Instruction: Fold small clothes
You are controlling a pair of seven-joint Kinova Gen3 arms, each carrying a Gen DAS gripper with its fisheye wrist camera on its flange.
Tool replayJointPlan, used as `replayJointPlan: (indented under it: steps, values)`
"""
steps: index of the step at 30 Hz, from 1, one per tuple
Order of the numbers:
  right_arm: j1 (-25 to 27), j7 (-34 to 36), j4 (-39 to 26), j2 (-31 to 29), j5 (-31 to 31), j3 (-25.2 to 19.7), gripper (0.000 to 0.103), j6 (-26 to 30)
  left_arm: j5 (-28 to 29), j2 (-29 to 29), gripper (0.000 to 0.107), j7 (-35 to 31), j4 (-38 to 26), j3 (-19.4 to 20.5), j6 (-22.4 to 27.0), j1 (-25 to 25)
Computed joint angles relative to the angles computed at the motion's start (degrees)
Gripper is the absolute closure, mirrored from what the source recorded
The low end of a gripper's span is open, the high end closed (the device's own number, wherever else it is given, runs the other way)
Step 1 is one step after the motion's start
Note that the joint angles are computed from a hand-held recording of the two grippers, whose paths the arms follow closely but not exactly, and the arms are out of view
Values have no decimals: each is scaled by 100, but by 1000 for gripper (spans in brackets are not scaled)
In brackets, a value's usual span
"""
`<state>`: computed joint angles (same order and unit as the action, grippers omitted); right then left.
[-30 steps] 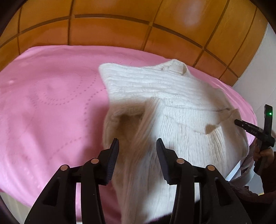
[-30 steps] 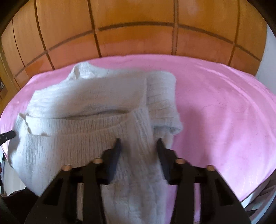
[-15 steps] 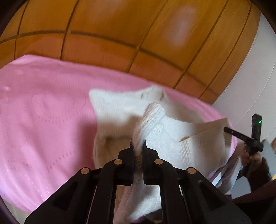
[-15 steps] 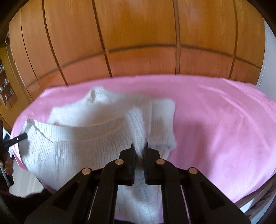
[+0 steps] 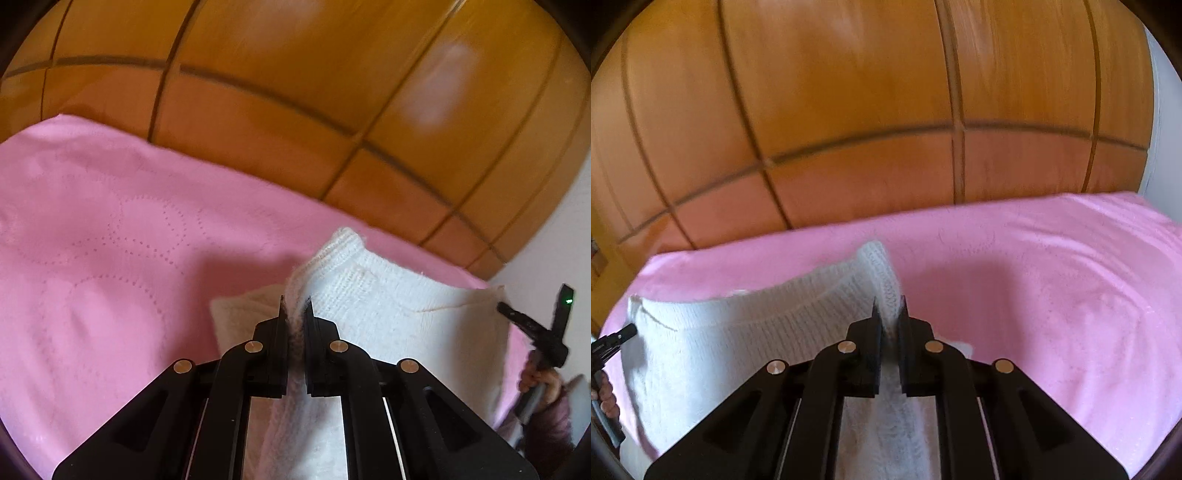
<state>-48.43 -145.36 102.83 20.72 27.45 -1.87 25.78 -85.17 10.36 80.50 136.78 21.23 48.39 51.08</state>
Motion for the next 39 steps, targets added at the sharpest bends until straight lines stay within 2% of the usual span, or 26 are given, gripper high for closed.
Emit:
replayJointPlan:
  steps: [3,6,7,9,10,12,13,15,17,19,20,22,23,24,25,26,27,29,33,35,36,39]
  values:
    - [151,145,-231,482,-272,-84,97,223,42,373,102,-416,-178,-113,-699,-658]
    - [216,304,-245,655,-463,-90,96,245,289,492,99,-770,-293,-263,-938,-763]
    - [156,293,-205,632,-436,-32,94,218,522,487,95,-937,-353,-346,-831,-634]
    - [-121,66,-89,502,-228,227,76,193,975,436,73,-1149,-466,-350,-418,-383]
    - [-245,-151,15,399,-33,322,64,136,1102,331,70,-1142,-471,-430,-185,-117]
    - [-569,-439,167,181,250,563,64,83,1077,222,70,-976,-437,-347,226,153]
    - [-573,-443,227,73,300,524,64,2,963,173,70,-923,-430,-359,411,370]
    - [-316,-172,355,-150,135,127,61,-196,676,130,70,-1071,-465,-256,501,485]
    - [-3,294,359,-183,-201,-403,61,-313,448,179,70,-1317,-568,-145,219,312]
    - [301,760,153,31,-523,-915,61,-234,414,359,58,-1783,-788,-146,-151,124]
    - [320,993,42,168,-661,-1060,61,-132,406,457,53,-1928,-869,-198,-384,36]
    - [132,1245,-202,437,-804,-1056,60,159,350,606,53,-1939,-933,-254,-801,-167]
    - [-71,1243,-266,540,-784,-906,60,241,193,694,53,-1805,-936,-286,-1010,-283]
    - [-267,1246,-270,563,-791,-730,62,230,59,788,67,-1591,-917,-356,-1126,-292]
    - [-357,1342,-243,559,-869,-651,74,147,2,830,78,-1470,-897,-473,-1148,-195]
    - [-347,1425,-243,546,-942,-675,90,123,-80,890,94,-1293,-878,-604,-1078,-24]
    - [-442,1431,-278,532,-920,-592,93,171,-193,894,102,-1060,-824,-628,-917,101]
    - [-582,1406,-293,495,-838,-463,98,166,-222,902,103,-874,-804,-620,-648,250]
    - [-748,1066,-233,339,-612,-111,99,-131,-49,899,104,-1058,-987,-521,-68,310]
    - [-880,781,-190,286,-406,92,99,-297,-33,864,104,-1055,-1023,-522,94,307]
    - [-1001,628,-250,325,-282,208,99,-265,35,859,104,-1124,-1051,-523,180,295]
    - [-1017,540,-546,656,-216,178,99,23,203,906,104,-1396,-1173,-571,89,107]
